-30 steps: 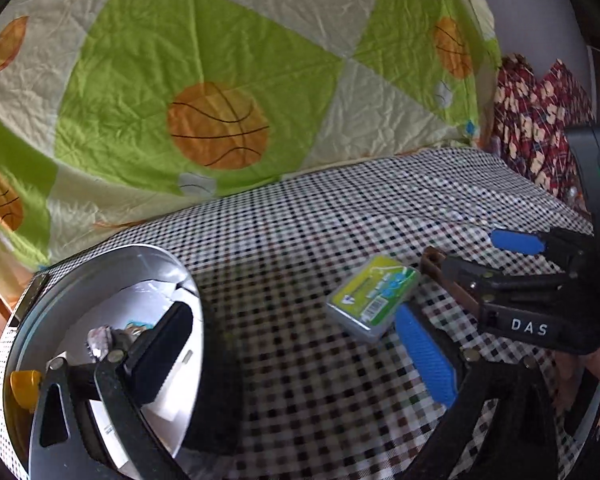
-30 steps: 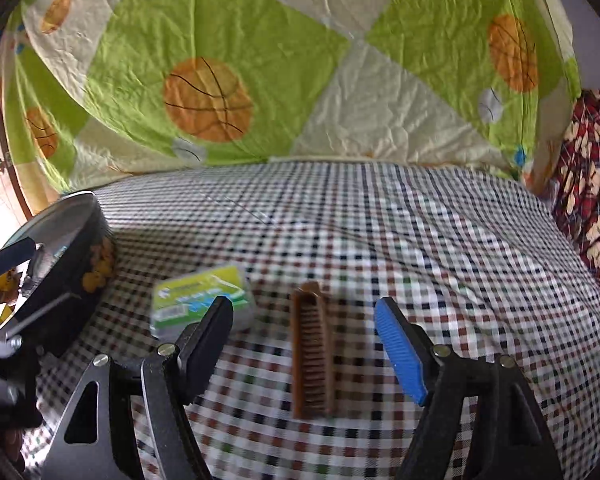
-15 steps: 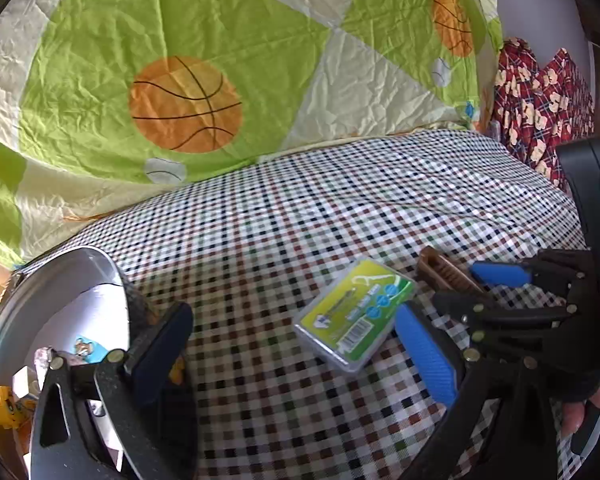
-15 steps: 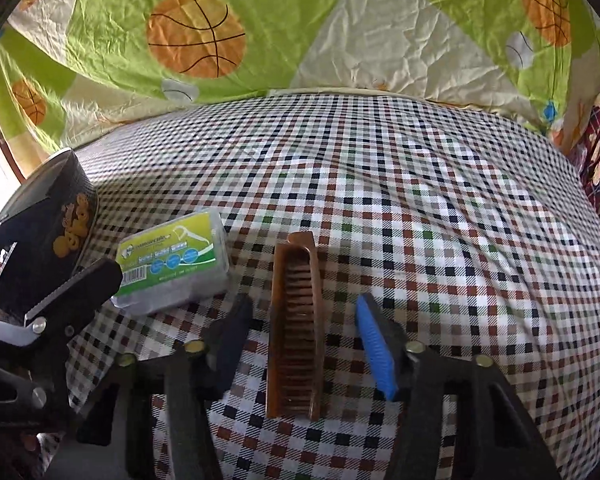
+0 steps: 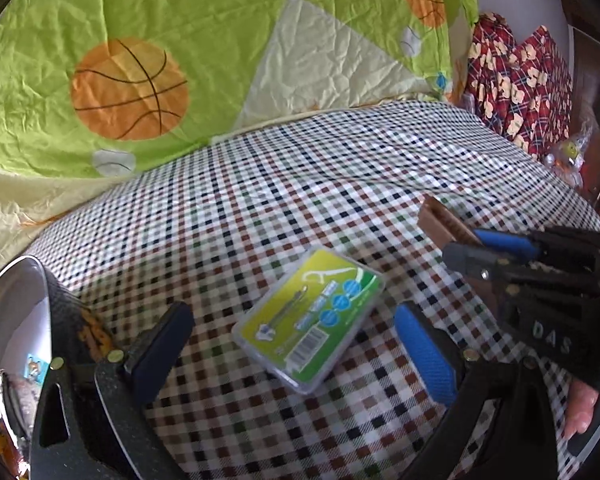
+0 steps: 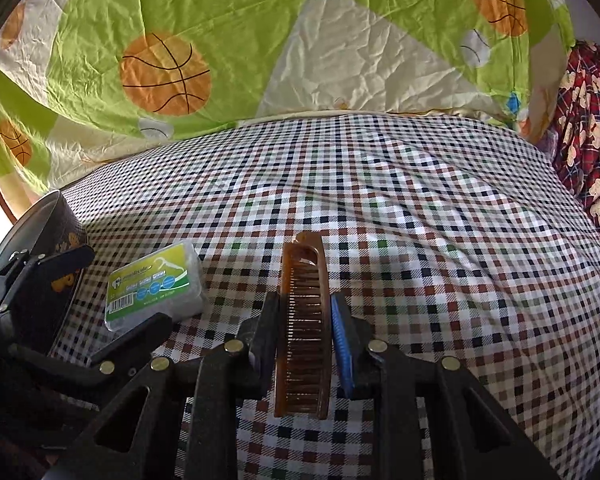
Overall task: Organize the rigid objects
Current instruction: 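Grasp the green toothpick box with the left gripper while the right gripper grasps the brown comb, then carry the green toothpick box and brown comb over the silver tin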
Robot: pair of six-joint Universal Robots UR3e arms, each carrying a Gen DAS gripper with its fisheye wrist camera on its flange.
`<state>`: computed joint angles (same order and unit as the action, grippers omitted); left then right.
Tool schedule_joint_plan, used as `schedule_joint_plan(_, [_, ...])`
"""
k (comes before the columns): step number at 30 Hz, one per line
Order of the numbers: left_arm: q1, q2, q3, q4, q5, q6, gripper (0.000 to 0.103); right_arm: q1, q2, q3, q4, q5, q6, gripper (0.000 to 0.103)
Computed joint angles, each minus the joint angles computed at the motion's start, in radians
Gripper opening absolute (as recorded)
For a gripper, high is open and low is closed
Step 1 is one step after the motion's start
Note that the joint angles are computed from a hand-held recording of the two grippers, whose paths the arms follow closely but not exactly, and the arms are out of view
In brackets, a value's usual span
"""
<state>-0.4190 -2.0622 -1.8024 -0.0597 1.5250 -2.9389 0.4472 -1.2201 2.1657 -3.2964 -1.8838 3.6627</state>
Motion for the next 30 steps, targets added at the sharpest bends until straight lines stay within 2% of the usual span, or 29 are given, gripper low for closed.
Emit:
schedule_joint_plan(2, [0.004, -0.019, 0.047, -0.070, -0.017, 0.002, 0.102, 0.004, -0.002, -0.001, 0.007, -0.006, 0.001, 0.027])
schedule_joint_plan(3, [0.008, -0.027, 0.064, -0.099, -0.024, -0.001, 0.097, 0.000, -0.002, -0.002, 0.008, -0.003, -0.003, 0.027])
schedule_joint_plan(4, [0.011, -0.032, 0.077, -0.120, -0.032, -0.008, 0.088, -0.001, -0.001, -0.003, 0.009, -0.004, -0.004, 0.027])
schedule_joint_plan(5, [0.019, -0.037, 0.089, -0.141, -0.047, -0.011, 0.085, 0.000, 0.001, -0.007, 0.012, -0.006, -0.004, 0.027])
schedule_joint_plan(7, [0.038, -0.046, 0.111, -0.190, -0.089, -0.014, 0.066, 0.003, 0.005, -0.011, 0.011, -0.010, -0.005, 0.027])
schedule_joint_plan(10, [0.056, -0.039, 0.092, -0.176, -0.127, -0.017, 0.053, 0.010, 0.010, -0.012, 0.006, -0.022, -0.004, 0.027])
schedule_joint_plan(18, [0.055, -0.006, 0.015, -0.060, -0.102, -0.028, 0.053, 0.041, 0.014, -0.003, -0.040, -0.077, 0.002, 0.027])
schedule_joint_plan(23, [0.050, 0.007, -0.021, 0.011, -0.072, -0.034, 0.053, 0.039, 0.015, -0.005, -0.045, -0.069, -0.006, 0.027])
schedule_joint_plan(30, [0.039, 0.024, -0.082, 0.134, -0.021, -0.060, 0.053, 0.059, 0.022, 0.020, -0.127, -0.095, -0.003, 0.027])
